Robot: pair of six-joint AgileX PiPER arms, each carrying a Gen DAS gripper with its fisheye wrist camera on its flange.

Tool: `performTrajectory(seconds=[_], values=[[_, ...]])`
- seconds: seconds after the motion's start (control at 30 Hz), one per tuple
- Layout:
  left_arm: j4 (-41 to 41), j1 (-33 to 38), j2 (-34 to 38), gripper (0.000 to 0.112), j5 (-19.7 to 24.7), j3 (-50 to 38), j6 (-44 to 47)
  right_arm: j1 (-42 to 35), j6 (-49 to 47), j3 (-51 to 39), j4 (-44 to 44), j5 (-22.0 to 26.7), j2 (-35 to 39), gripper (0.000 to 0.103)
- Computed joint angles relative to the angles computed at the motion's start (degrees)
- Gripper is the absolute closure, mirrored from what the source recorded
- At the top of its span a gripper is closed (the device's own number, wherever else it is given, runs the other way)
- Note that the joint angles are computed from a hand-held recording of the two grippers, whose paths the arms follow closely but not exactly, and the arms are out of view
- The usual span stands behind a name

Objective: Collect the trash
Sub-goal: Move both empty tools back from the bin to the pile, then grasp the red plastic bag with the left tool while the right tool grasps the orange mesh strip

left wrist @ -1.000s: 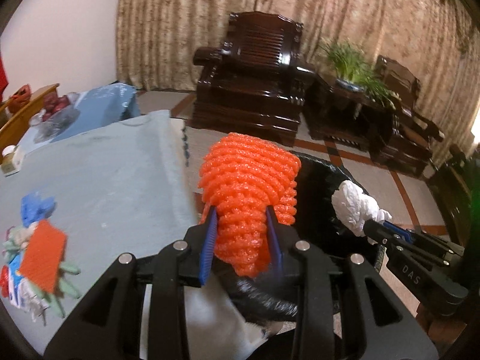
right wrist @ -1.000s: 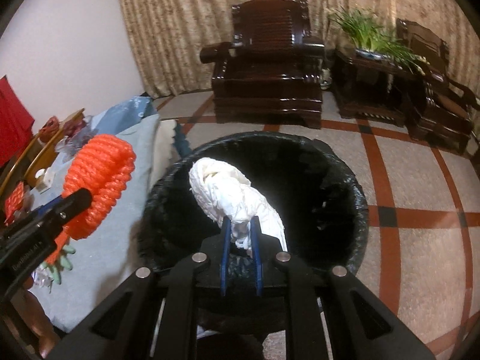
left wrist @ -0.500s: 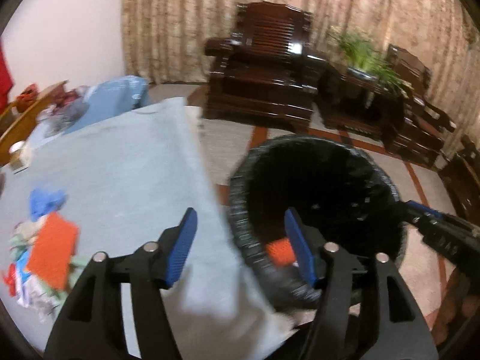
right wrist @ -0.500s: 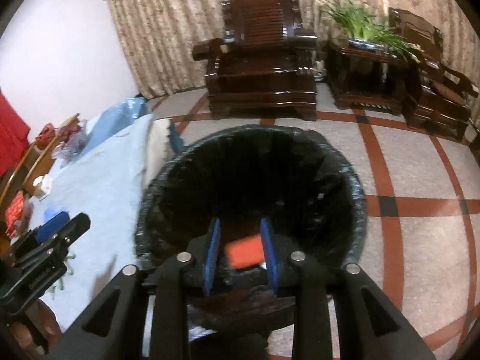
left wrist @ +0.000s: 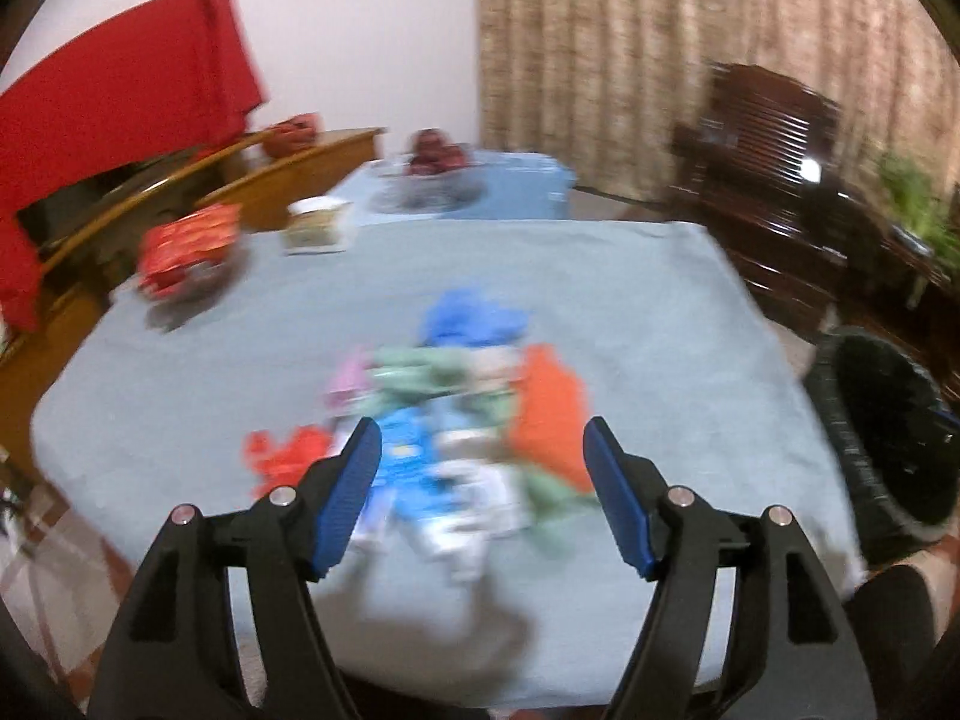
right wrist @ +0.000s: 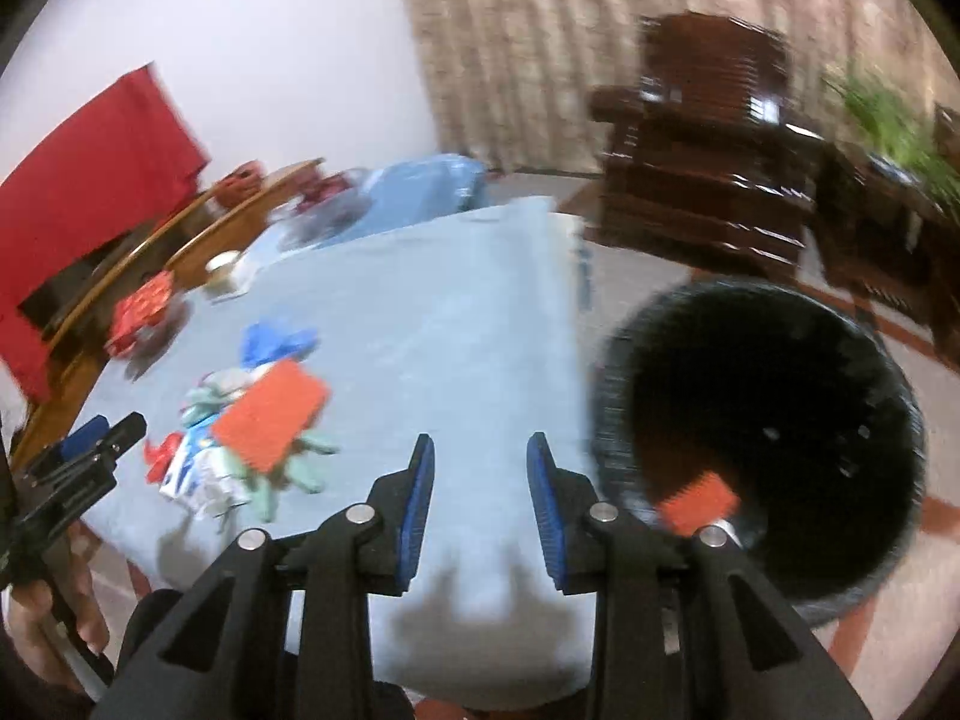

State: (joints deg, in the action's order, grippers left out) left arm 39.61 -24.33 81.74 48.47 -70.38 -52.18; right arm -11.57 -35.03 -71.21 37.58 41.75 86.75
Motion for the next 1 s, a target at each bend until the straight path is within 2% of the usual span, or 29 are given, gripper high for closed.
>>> performTrajectory(seconds=[0.2,0.47,0.83,1.0], values=[[1.25,9.99,-6.25,0.044,-5.92,8.22,2.49,12.45,6.2,0.5,-3.29,-6.06,0.65,0.071],[4.19,16.15,-9.92,0.044,-14.03,16.18,2.32,27.86,23.48,-1.23,-18.53,-15.08,4.93,0.071],[-3.56,28.94,-7.75,0.044,-28.01,20.94,12.01,39.21,44.05,-8.92,-37.31,-17.85,16.02,0.071],[-5.64,32.55,-5.21,0.044,-31.42,22.24,14.31,39.64,46.04,-12.37,-39.55,-16.36,19.81,0.071]])
